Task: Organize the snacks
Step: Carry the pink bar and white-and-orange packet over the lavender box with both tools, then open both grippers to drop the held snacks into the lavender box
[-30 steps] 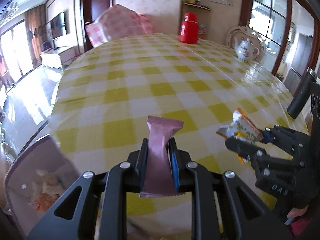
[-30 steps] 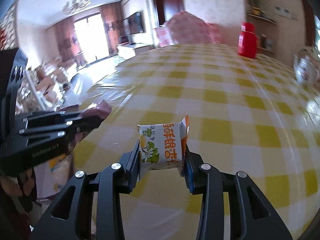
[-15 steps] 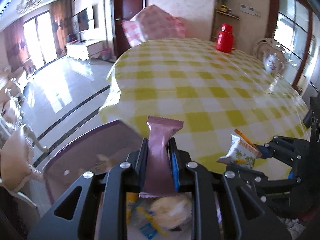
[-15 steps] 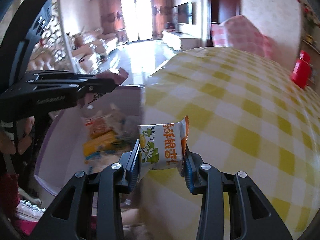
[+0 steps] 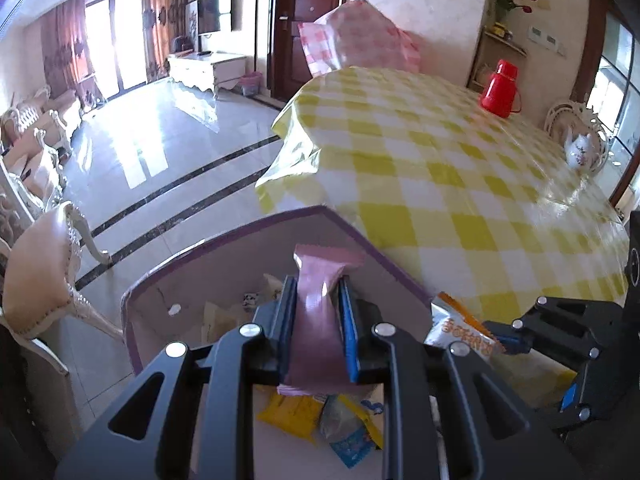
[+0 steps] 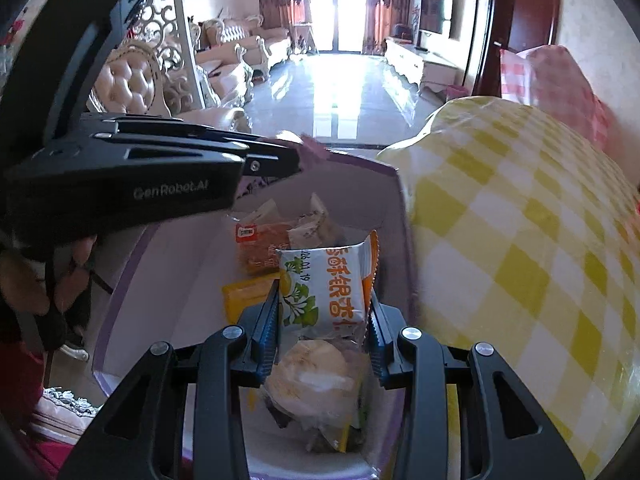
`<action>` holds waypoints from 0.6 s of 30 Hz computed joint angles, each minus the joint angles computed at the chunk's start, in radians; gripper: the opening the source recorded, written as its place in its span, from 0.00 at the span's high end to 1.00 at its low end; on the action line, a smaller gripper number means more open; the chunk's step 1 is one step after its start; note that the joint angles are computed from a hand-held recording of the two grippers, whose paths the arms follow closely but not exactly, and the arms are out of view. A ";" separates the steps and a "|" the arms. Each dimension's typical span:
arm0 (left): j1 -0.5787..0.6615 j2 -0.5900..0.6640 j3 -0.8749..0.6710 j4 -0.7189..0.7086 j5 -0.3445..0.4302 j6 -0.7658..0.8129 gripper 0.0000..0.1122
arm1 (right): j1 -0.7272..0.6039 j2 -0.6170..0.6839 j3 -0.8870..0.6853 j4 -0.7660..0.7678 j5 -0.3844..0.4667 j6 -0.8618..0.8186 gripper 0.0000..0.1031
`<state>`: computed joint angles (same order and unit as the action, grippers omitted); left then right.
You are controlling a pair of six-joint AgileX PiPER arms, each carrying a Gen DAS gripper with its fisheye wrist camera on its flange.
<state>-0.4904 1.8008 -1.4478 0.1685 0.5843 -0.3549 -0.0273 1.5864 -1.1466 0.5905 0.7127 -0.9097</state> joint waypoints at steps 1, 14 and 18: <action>0.005 0.006 -0.002 -0.005 0.003 0.003 0.81 | 0.013 0.005 -0.004 -0.013 -0.006 0.015 0.63; 0.024 0.009 0.020 0.166 -0.017 -0.189 0.11 | 0.013 0.010 -0.022 0.003 0.039 0.039 0.17; -0.043 0.044 -0.026 0.424 0.090 -0.451 0.10 | -0.022 -0.015 -0.027 -0.012 0.104 0.067 0.16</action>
<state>-0.5334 1.8449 -1.4740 0.5926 0.6739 -0.8063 -0.0496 1.5716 -1.1736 0.5784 0.8169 -0.8431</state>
